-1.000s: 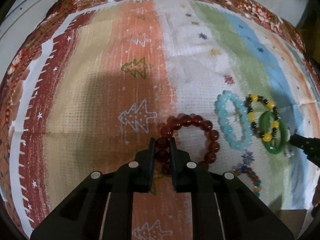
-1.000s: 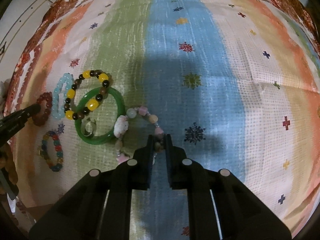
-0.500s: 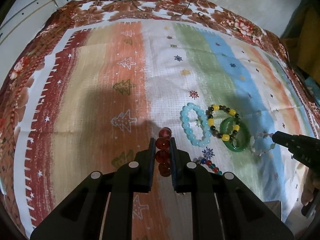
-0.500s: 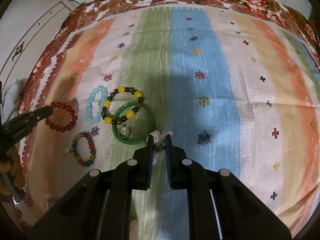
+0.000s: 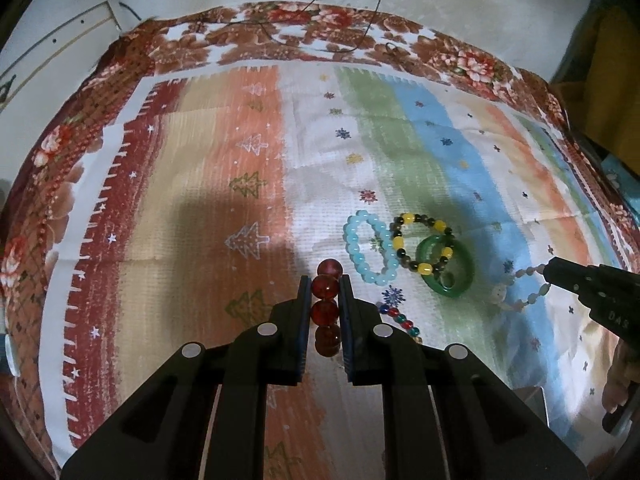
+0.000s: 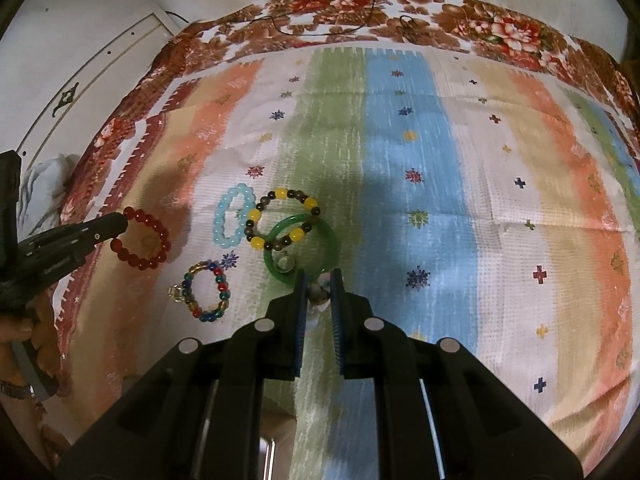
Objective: Organize jewelry
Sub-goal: 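Lift red bracelet with left tool while right tool carries stone bracelet toward tin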
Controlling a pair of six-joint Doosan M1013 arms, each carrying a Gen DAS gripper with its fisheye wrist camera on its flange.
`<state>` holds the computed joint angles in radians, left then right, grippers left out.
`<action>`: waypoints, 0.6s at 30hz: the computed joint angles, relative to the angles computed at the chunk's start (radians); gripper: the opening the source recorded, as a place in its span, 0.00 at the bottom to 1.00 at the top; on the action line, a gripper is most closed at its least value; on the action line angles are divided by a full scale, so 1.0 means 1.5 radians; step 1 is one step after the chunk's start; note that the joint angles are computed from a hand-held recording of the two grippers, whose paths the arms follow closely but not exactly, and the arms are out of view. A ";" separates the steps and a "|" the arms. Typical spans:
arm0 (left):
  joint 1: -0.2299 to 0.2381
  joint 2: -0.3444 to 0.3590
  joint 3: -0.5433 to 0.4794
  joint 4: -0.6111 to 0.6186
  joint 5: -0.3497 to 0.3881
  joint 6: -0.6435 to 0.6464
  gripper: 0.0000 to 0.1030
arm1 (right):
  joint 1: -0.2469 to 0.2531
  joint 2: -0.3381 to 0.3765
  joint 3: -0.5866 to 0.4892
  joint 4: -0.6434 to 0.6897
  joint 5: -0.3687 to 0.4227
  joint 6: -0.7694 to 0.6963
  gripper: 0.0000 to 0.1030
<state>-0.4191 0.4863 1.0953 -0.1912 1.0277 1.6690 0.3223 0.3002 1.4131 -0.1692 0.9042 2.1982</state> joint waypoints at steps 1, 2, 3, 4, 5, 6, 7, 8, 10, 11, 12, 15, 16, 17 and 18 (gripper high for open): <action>-0.001 -0.003 0.003 0.000 -0.003 0.001 0.12 | 0.000 -0.002 0.002 0.000 -0.002 0.001 0.12; -0.002 -0.007 0.007 -0.001 -0.006 0.004 0.12 | 0.002 -0.005 0.004 -0.005 -0.004 0.004 0.12; -0.003 -0.010 0.010 -0.002 -0.010 0.004 0.12 | 0.003 -0.007 0.005 -0.010 -0.005 0.007 0.12; -0.003 -0.015 0.014 -0.004 -0.013 0.007 0.12 | 0.006 -0.010 0.007 -0.023 -0.008 0.017 0.12; -0.003 -0.018 0.018 -0.006 -0.016 0.009 0.12 | 0.007 -0.012 0.008 -0.030 -0.008 0.021 0.12; -0.004 -0.021 0.022 -0.006 -0.020 0.008 0.12 | 0.008 -0.015 0.010 -0.035 -0.008 0.024 0.12; -0.004 -0.027 0.028 -0.010 -0.023 0.012 0.12 | 0.009 -0.017 0.012 -0.036 -0.011 0.027 0.12; -0.004 -0.031 0.032 -0.014 -0.024 0.017 0.12 | 0.009 -0.020 0.015 -0.032 -0.012 0.025 0.12; -0.005 -0.037 0.039 -0.014 -0.031 0.021 0.12 | 0.011 -0.024 0.018 -0.034 -0.013 0.027 0.12; -0.006 -0.041 0.043 -0.013 -0.035 0.022 0.12 | 0.011 -0.026 0.020 -0.035 -0.014 0.027 0.12; -0.006 -0.045 0.048 -0.013 -0.039 0.022 0.12 | 0.012 -0.028 0.021 -0.038 -0.016 0.029 0.12; -0.007 -0.055 0.058 -0.019 -0.051 0.023 0.12 | 0.019 -0.036 0.026 -0.051 -0.020 0.038 0.12; -0.008 -0.057 0.061 -0.022 -0.053 0.026 0.12 | 0.021 -0.040 0.029 -0.055 -0.022 0.041 0.12; -0.008 -0.061 0.063 -0.027 -0.056 0.029 0.12 | 0.023 -0.043 0.032 -0.056 -0.023 0.042 0.12; -0.008 -0.063 0.065 -0.029 -0.058 0.030 0.12 | 0.024 -0.046 0.034 -0.056 -0.026 0.042 0.12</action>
<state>-0.4311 0.3918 1.1933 -0.2354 0.9404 1.7146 0.3589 0.2312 1.4645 -0.2533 0.8648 2.2610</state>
